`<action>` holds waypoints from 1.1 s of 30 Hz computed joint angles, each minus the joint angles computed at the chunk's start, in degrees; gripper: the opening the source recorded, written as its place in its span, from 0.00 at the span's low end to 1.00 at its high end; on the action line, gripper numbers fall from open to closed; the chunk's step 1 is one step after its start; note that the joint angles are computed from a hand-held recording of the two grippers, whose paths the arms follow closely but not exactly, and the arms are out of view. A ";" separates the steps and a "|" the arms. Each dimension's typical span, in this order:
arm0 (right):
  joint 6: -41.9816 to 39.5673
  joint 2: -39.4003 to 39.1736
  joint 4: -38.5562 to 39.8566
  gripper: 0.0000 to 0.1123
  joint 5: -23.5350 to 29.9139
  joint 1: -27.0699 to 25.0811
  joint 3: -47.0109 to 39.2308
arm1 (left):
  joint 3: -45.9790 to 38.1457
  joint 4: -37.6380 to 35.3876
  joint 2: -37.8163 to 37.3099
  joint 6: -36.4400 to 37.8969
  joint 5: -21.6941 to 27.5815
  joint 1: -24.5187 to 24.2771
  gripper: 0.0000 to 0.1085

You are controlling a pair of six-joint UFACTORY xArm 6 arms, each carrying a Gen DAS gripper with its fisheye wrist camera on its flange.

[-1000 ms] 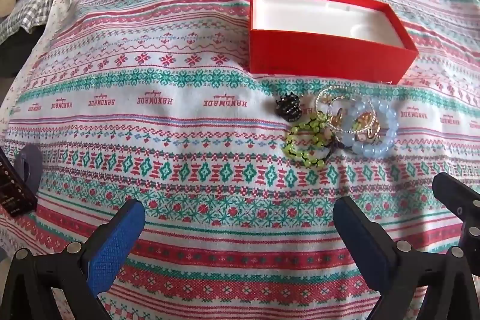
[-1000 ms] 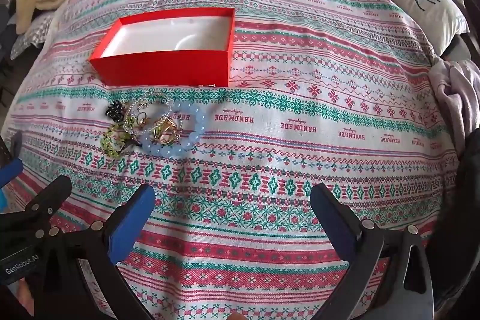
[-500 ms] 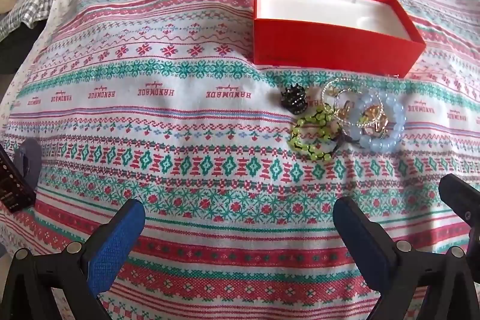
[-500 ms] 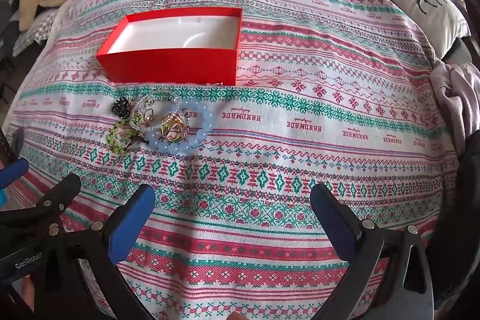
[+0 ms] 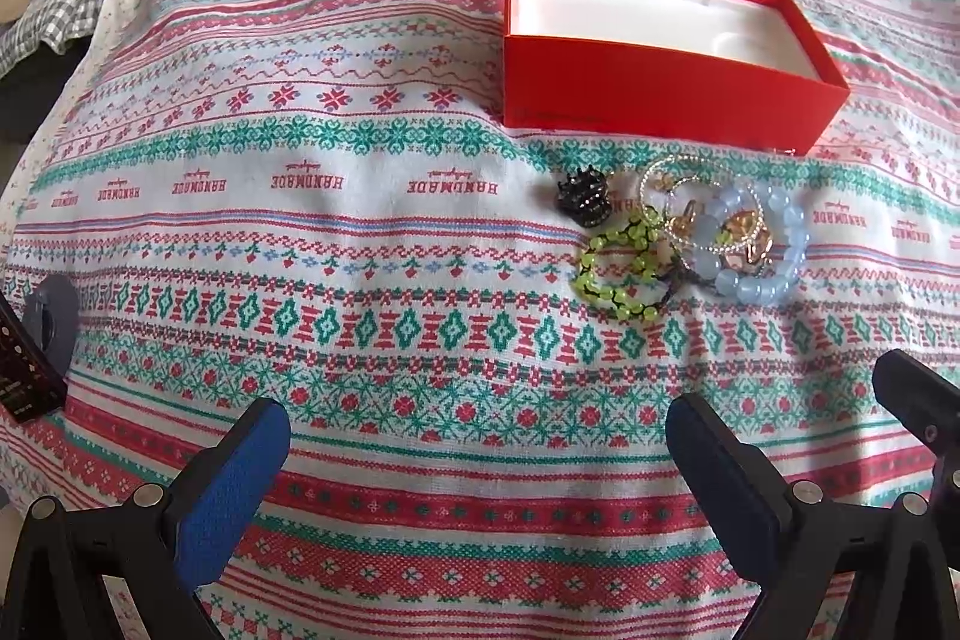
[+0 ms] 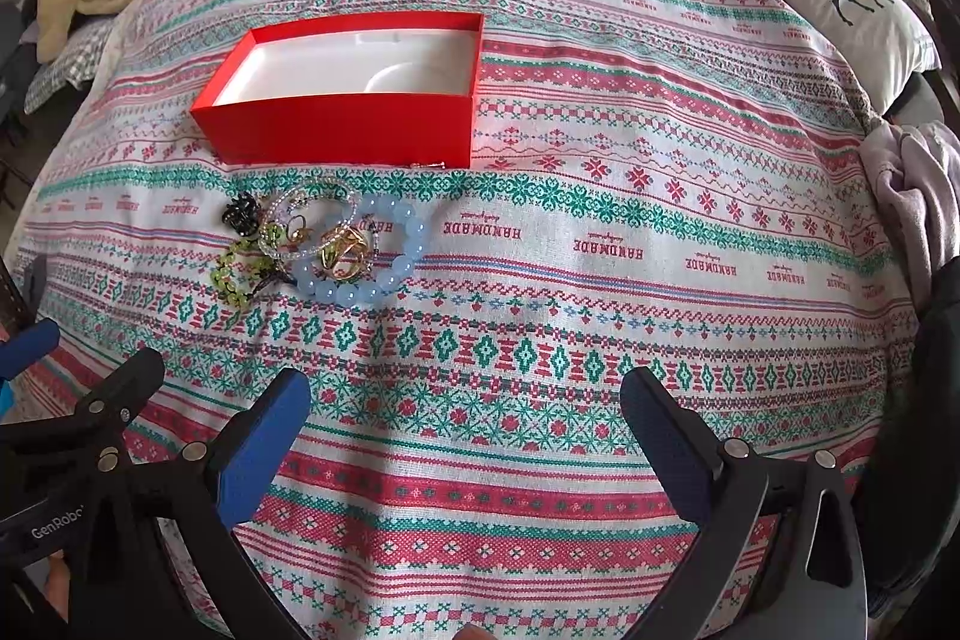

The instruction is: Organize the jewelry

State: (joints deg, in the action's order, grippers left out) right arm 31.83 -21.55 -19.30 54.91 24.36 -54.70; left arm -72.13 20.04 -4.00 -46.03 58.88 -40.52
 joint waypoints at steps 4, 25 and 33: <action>0.00 0.02 0.16 0.92 0.07 0.01 -0.06 | -0.35 0.24 0.17 -0.54 0.13 -0.27 0.95; 0.08 -0.18 -0.04 0.92 0.11 -0.07 0.09 | 0.95 0.93 -1.32 -1.11 -0.71 0.52 0.95; 0.09 -0.28 -0.17 0.92 0.04 -0.14 0.32 | 0.75 0.94 -1.27 -1.10 -0.44 0.49 0.95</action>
